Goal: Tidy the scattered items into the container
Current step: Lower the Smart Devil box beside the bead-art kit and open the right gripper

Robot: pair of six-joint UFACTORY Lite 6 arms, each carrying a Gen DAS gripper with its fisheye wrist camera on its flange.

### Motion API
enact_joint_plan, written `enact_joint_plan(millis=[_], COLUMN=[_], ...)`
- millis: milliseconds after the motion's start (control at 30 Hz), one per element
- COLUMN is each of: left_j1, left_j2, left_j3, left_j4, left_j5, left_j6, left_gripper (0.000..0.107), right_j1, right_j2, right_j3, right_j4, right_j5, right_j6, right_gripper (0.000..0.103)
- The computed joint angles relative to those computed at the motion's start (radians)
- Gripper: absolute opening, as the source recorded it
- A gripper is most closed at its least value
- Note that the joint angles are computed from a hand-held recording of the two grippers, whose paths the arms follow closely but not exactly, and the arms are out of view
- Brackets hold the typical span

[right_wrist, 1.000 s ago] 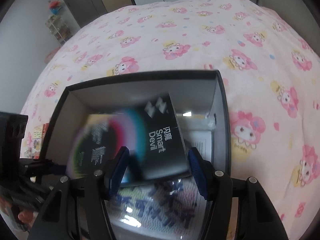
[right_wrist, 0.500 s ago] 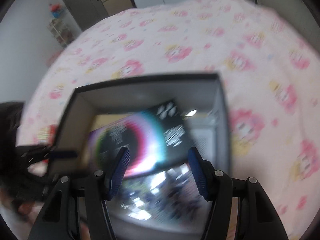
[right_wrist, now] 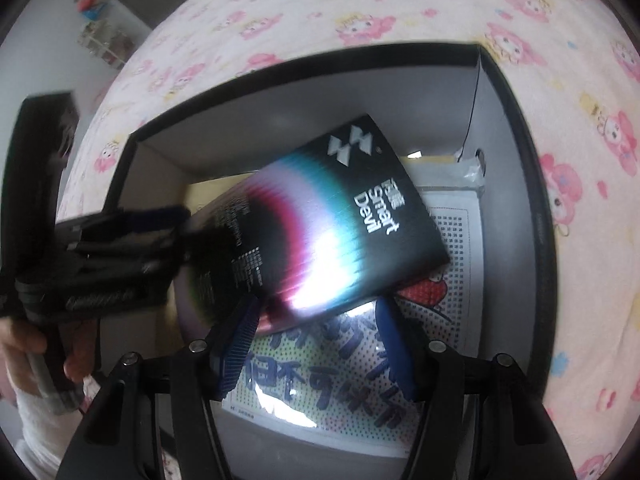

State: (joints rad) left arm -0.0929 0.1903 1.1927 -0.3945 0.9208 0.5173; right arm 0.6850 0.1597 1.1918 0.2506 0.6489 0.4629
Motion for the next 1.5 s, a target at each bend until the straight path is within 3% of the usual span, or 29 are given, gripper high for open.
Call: enact_joint_plan(millis=[267,733,800,967,1133,1300,1433,1500], left_j1=[0.065,0.182,0.192,0.200,0.212,0.178,0.230,0.233], left_j2=[-0.035,-0.089,-0.079,-0.095,-0.200,-0.233,-0.260,-0.304], left_j3=[-0.037,-0.037,-0.048,-0.057,-0.115,-0.161,-0.181,-0.220], left_j4=[-0.105,-0.226,-0.262,-0.236,-0.133,-0.101,-0.141,-0.125], left_j5=[0.055,0.250,0.337,0.312,0.160,0.180,0.322,0.344], left_j6=[0.127,0.274,0.312,0.304,0.224,0.225,0.306,0.340], left_gripper=[0.072,0.065,0.045,0.045,0.051,0.059,0.062,0.062], right_j1=[-0.016,-0.003,0.006,0.047,0.070,0.052,0.062,0.072], right_j2=[0.035,-0.021,-0.033,-0.032,-0.023,-0.006,0.003,0.003], right_j3=[0.000,-0.057,-0.063,-0.038,-0.022,-0.028,-0.021,-0.017], right_j4=[0.063,0.140,0.163,0.020,-0.137,0.023,0.040,-0.016], right_j5=[-0.030,-0.082,-0.098,-0.076,-0.022,-0.052,-0.067,-0.065], right_j6=[-0.030,-0.082,-0.110,0.015,0.158,0.030,0.019,0.070], right_gripper=[0.060,0.060,0.059,0.055,0.055,0.055,0.056,0.056])
